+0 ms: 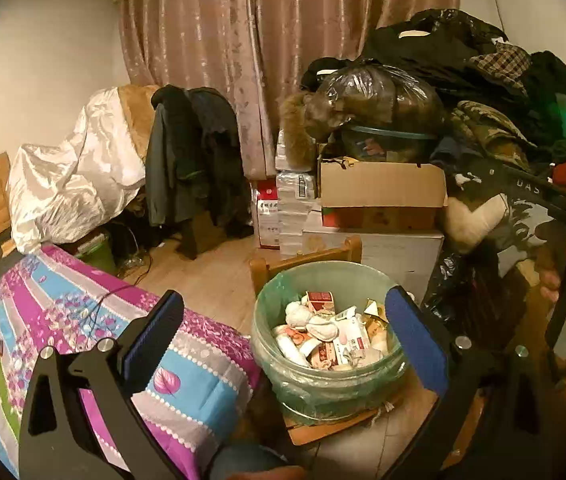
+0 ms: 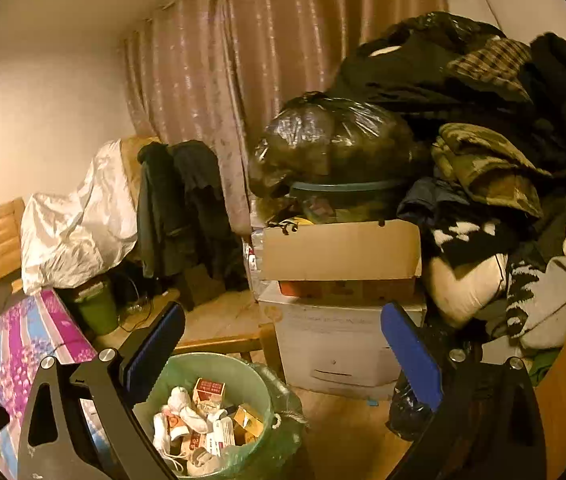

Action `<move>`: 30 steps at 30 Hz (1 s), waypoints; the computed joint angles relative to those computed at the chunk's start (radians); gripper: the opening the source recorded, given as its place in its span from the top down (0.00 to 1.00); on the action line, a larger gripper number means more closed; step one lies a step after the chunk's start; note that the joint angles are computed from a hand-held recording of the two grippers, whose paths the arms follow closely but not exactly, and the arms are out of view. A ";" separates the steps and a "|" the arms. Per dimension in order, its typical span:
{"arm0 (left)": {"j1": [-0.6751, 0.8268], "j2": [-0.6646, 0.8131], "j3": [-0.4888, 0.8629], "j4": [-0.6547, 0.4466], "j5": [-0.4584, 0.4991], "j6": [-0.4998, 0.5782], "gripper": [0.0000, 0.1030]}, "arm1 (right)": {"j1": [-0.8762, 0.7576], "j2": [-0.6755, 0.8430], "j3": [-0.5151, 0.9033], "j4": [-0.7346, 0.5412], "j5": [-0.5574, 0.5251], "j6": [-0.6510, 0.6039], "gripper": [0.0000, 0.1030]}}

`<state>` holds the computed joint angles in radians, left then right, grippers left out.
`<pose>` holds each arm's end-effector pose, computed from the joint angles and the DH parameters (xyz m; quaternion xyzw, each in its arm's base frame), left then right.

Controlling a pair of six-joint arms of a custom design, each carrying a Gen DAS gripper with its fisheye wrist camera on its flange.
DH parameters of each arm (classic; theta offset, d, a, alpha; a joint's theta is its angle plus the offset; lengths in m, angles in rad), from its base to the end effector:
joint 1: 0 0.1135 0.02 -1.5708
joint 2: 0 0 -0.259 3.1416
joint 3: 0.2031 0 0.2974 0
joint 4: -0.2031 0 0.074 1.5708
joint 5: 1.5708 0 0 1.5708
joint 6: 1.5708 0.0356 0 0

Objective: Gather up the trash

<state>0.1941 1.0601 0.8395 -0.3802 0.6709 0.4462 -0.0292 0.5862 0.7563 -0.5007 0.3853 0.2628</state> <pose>0.2739 0.0313 0.2767 0.2573 0.8094 -0.1379 0.5095 0.1819 -0.0187 0.3305 0.2263 0.7741 -0.0883 0.5846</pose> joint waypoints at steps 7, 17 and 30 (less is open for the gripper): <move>0.012 0.001 -0.003 -0.050 0.038 0.056 0.05 | 0.044 0.030 0.005 0.017 0.010 -0.049 0.05; 0.047 0.113 0.090 -0.205 0.130 0.199 0.05 | 0.114 0.052 0.028 0.015 0.060 -0.035 0.05; 0.073 0.070 0.045 -0.112 0.097 0.189 0.05 | 0.201 0.088 0.051 0.005 0.100 -0.068 0.05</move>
